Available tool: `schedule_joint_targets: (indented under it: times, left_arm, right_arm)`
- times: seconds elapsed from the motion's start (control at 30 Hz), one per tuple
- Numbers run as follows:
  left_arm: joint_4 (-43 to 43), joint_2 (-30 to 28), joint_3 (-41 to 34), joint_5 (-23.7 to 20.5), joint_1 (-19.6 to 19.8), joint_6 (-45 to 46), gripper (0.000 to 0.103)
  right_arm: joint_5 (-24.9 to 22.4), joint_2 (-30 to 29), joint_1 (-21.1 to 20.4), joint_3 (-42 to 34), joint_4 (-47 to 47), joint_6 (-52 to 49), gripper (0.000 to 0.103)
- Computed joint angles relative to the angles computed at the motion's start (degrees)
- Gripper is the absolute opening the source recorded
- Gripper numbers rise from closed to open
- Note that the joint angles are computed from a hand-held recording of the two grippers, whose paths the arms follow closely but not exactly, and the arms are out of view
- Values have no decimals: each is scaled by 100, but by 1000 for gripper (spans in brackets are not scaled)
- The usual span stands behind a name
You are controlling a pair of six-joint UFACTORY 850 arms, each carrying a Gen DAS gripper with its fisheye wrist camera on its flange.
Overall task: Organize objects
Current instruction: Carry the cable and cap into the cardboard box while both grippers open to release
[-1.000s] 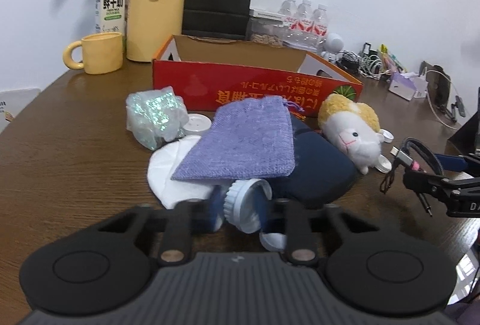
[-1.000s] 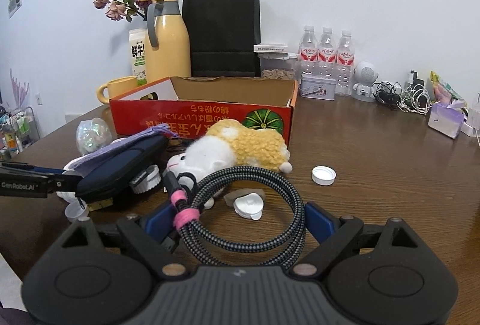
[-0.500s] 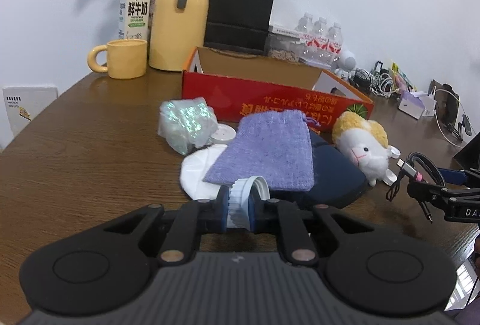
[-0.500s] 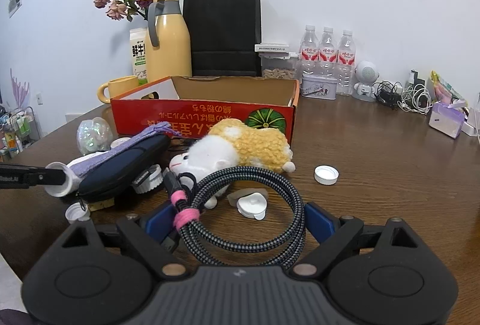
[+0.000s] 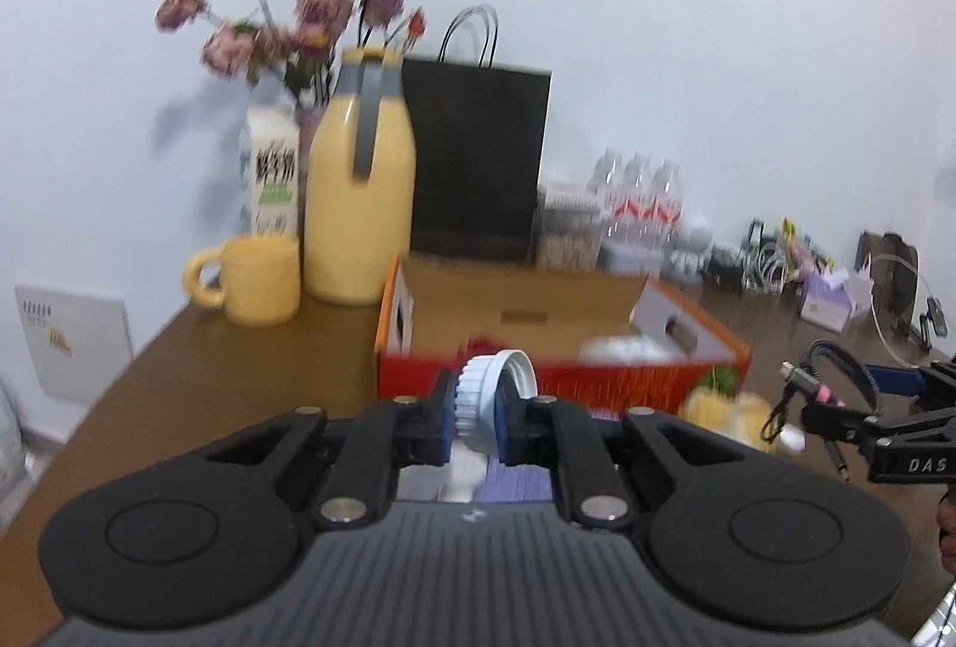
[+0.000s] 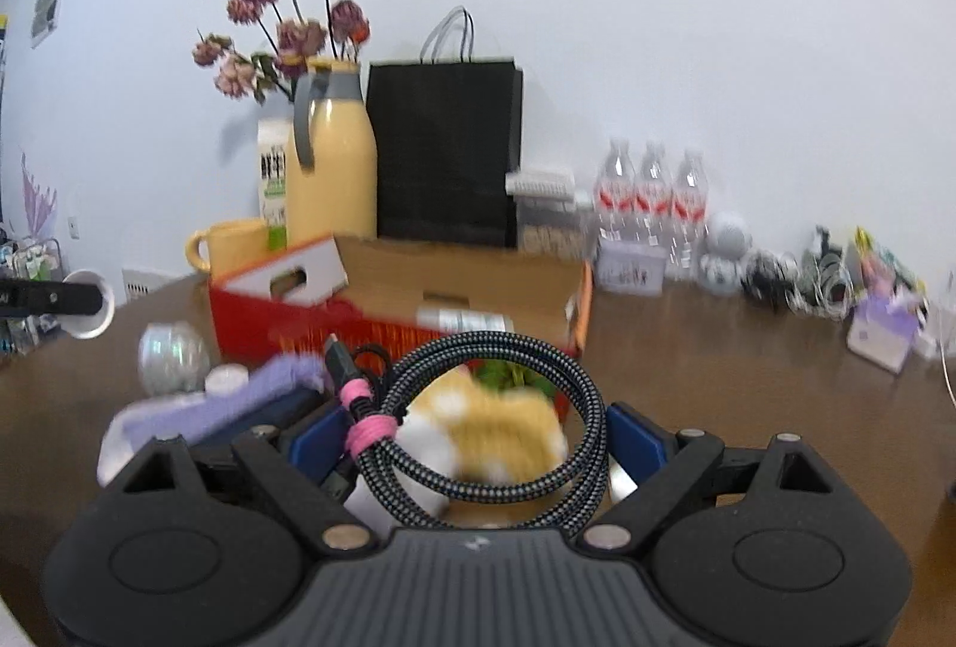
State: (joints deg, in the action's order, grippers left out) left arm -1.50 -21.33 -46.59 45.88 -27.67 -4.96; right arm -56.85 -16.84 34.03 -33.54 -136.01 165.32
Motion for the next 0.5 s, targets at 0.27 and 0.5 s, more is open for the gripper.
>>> schedule_joint_targets:
  times: [0.27, 0.5]
  left_arm:
    - [-135, -407, -1037, -242, -140, 111, 13]
    - [-651, -1205, -2555, -1412, -210, 674, 13]
  right_arm:
    - [208, -275, -485, -905, -421, -172, 91]
    - [1172, -843, -982, -2098, -213, -745, 91]
